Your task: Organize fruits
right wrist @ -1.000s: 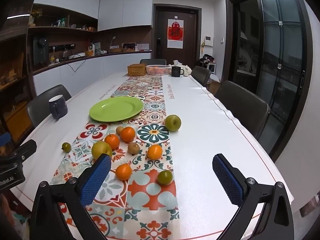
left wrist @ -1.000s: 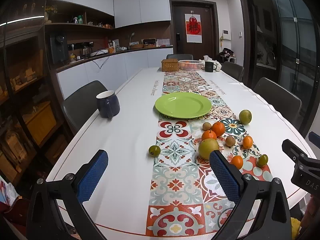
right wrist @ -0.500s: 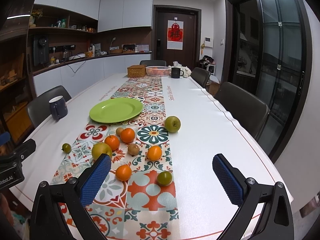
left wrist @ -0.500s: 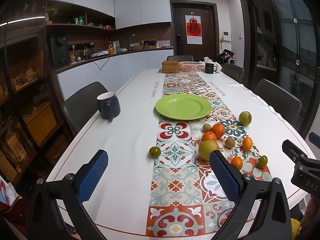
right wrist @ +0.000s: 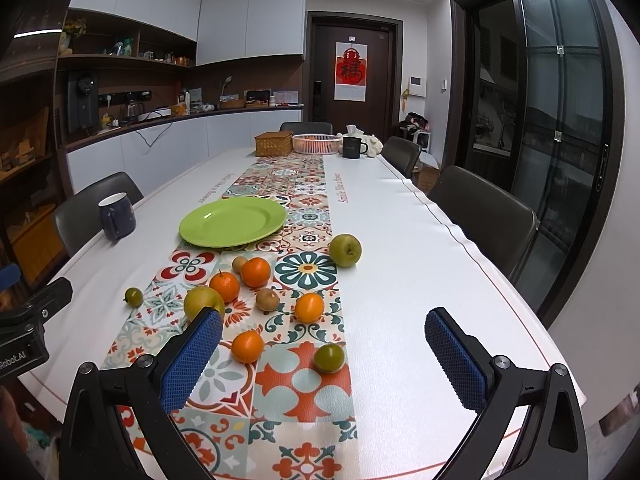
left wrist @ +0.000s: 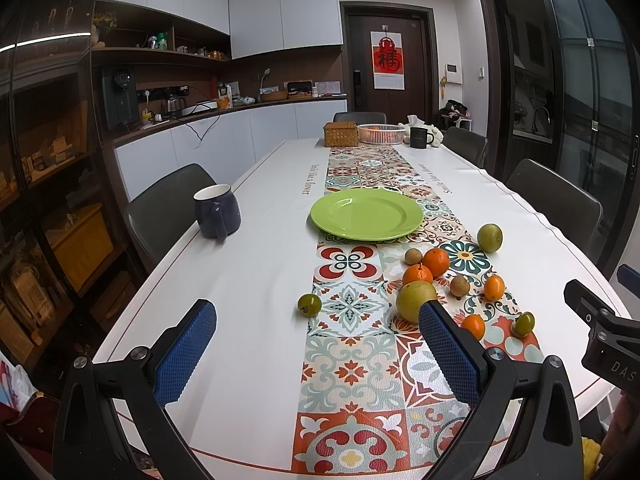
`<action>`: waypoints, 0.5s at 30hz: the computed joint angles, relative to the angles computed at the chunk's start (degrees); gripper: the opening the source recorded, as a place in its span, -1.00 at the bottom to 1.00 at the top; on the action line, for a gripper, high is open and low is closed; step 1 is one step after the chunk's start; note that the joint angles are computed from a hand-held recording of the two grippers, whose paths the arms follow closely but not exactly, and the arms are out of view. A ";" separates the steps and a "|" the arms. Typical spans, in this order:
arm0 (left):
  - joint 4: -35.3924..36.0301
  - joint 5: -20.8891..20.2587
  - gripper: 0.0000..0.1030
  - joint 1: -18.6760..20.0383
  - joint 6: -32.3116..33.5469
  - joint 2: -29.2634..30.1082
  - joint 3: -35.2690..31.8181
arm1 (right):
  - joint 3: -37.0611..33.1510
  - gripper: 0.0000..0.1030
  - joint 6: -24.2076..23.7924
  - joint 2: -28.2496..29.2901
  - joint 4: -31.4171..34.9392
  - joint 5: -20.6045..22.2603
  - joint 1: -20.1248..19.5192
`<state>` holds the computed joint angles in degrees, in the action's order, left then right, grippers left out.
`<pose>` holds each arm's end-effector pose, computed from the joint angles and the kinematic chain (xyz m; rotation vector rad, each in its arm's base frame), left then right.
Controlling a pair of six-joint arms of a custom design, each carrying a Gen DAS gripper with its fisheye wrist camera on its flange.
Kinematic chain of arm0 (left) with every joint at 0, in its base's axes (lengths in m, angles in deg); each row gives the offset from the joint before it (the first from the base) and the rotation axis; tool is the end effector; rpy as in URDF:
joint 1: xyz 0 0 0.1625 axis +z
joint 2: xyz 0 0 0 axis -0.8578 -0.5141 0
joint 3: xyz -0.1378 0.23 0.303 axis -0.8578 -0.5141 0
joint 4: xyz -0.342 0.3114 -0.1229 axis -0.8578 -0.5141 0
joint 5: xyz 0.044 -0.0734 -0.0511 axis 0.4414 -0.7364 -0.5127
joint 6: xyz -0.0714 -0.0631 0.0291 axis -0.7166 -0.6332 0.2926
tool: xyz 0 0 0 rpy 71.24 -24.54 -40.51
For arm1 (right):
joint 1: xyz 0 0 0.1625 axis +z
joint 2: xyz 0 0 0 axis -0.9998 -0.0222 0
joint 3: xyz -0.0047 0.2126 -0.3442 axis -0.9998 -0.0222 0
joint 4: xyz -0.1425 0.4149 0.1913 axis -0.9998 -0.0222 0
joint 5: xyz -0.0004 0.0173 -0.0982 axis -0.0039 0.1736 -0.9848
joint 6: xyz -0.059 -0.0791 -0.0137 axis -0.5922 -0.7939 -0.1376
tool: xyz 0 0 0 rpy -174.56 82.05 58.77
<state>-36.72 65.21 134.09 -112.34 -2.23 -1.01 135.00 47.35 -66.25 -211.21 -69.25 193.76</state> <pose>0.0053 -0.7668 0.2606 0.3140 1.9600 -1.1900 0.2991 -0.8016 -0.0525 0.6174 -2.0992 1.1651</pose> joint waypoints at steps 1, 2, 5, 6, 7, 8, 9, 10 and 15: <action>0.00 0.00 1.00 0.00 0.00 0.00 0.00 | -0.01 0.99 0.00 0.02 -0.03 -0.01 0.01; 0.00 0.00 1.00 0.00 0.00 0.00 0.00 | 0.50 0.99 -0.03 -0.66 0.12 0.11 0.01; -0.08 -0.02 1.00 -0.02 -0.01 -0.05 0.07 | 0.69 0.99 -0.04 -0.85 0.07 0.03 0.11; -0.08 -0.02 1.00 -0.02 -0.01 -0.05 0.07 | 0.48 0.99 -0.12 -0.60 -0.01 0.14 0.01; -0.12 0.09 1.00 0.03 0.06 -0.10 0.13 | 0.47 0.99 -0.12 -0.58 -0.02 0.18 -0.01; -0.13 0.09 1.00 0.02 0.07 -0.12 0.15 | 0.42 0.99 -0.14 -0.54 -0.04 0.16 0.00; -0.05 0.14 1.00 0.04 0.05 -0.10 0.12 | 0.22 0.99 -0.16 -0.48 0.08 0.16 0.05; -0.05 0.14 1.00 0.04 0.05 -0.10 0.12 | 0.35 0.99 -0.17 -0.65 0.10 0.18 0.11; -0.15 0.12 1.00 0.03 0.04 -0.17 0.21 | 0.56 0.99 -0.30 -0.96 0.08 0.27 0.26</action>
<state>-36.87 65.33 134.12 -112.29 -2.40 -0.80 135.56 47.04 -67.21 -211.13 -68.98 194.02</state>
